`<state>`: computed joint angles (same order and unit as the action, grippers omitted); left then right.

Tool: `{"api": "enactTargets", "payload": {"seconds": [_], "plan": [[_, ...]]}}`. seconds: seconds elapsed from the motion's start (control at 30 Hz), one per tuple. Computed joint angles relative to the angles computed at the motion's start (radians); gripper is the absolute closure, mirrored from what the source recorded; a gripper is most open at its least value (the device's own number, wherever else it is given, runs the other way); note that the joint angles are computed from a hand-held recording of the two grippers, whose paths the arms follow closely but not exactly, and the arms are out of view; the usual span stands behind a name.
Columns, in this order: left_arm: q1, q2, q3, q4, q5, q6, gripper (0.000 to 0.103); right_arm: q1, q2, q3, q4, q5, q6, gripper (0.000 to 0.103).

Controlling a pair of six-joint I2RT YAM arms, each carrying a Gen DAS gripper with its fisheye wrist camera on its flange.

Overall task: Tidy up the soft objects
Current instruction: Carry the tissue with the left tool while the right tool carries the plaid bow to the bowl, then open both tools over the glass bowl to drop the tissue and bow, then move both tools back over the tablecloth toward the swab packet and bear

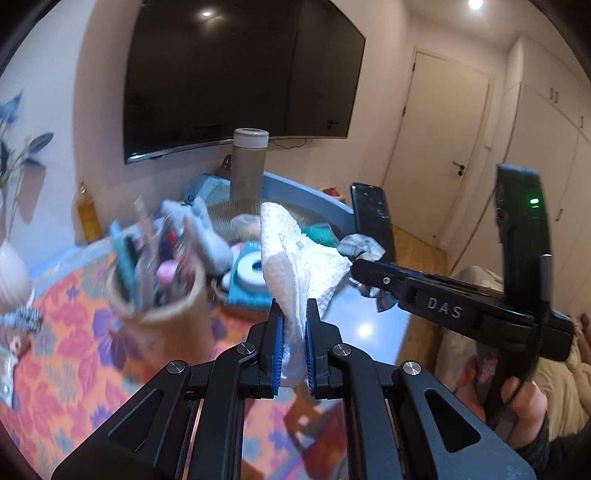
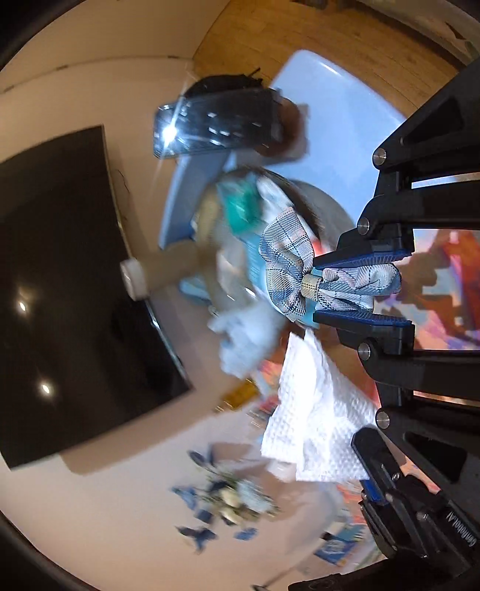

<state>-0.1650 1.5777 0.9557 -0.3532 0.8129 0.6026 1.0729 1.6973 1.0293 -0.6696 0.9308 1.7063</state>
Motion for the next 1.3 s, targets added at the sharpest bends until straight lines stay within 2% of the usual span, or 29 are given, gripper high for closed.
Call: {"api": "enactTargets", "payload": {"seconds": [0.07, 0.17, 0.23, 0.37, 0.4, 0.43, 0.47, 0.5, 0.53, 0.6, 0.67, 0.77, 0.9, 1.1, 1.2, 1.3], "plan": [[-0.067, 0.026, 0.028, 0.049, -0.056, -0.086, 0.096, -0.045, -0.046, -0.036, 0.029, -0.001, -0.043, 0.082], [-0.139, 0.07, 0.068, 0.125, -0.141, -0.174, 0.096, -0.132, -0.126, -0.113, 0.145, -0.022, -0.147, 0.082], [-0.183, 0.092, 0.08, 0.19, -0.223, -0.209, 0.096, -0.204, -0.168, -0.154, 0.228, -0.045, -0.227, 0.082], [-0.227, 0.185, 0.159, 0.227, -0.28, -0.254, 0.095, -0.353, -0.183, -0.17, 0.338, -0.115, -0.389, 0.081], [-0.236, 0.208, 0.18, 0.23, -0.294, -0.256, 0.092, -0.386, -0.181, -0.172, 0.364, -0.145, -0.427, 0.076], [-0.245, 0.227, 0.198, 0.223, -0.311, -0.249, 0.074, -0.423, -0.17, -0.171, 0.386, -0.183, -0.46, 0.07], [-0.254, 0.242, 0.209, 0.217, -0.332, -0.24, 0.062, -0.462, -0.155, -0.166, 0.402, -0.224, -0.486, 0.052], [-0.26, 0.25, 0.211, 0.222, -0.352, -0.236, 0.031, -0.494, -0.135, -0.157, 0.404, -0.263, -0.497, 0.043], [-0.259, 0.248, 0.198, 0.242, -0.363, -0.238, 0.013, -0.515, -0.122, -0.16, 0.416, -0.292, -0.505, 0.044], [-0.233, 0.212, 0.118, 0.338, -0.292, -0.234, 0.013, -0.527, -0.126, -0.196, 0.455, -0.321, -0.501, 0.043], [-0.216, 0.176, 0.067, 0.364, -0.256, -0.203, 0.013, -0.513, -0.153, -0.248, 0.49, -0.315, -0.469, 0.043], [-0.214, 0.155, 0.06, 0.32, -0.247, -0.156, 0.012, -0.469, -0.195, -0.297, 0.473, -0.291, -0.396, 0.043], [-0.183, 0.068, -0.023, 0.303, -0.223, -0.111, 0.011, -0.358, -0.246, -0.317, 0.406, -0.215, -0.288, 0.043], [-0.039, -0.054, -0.143, 0.27, -0.145, -0.02, 0.011, -0.121, -0.214, -0.263, 0.293, -0.099, -0.136, 0.04], [0.106, -0.065, -0.139, 0.188, -0.079, 0.041, 0.01, -0.04, -0.173, -0.251, 0.372, -0.102, -0.226, 0.039], [0.295, 0.006, -0.059, 0.051, 0.012, 0.124, 0.007, 0.014, -0.105, -0.219, 0.512, -0.147, -0.432, 0.037]]}}
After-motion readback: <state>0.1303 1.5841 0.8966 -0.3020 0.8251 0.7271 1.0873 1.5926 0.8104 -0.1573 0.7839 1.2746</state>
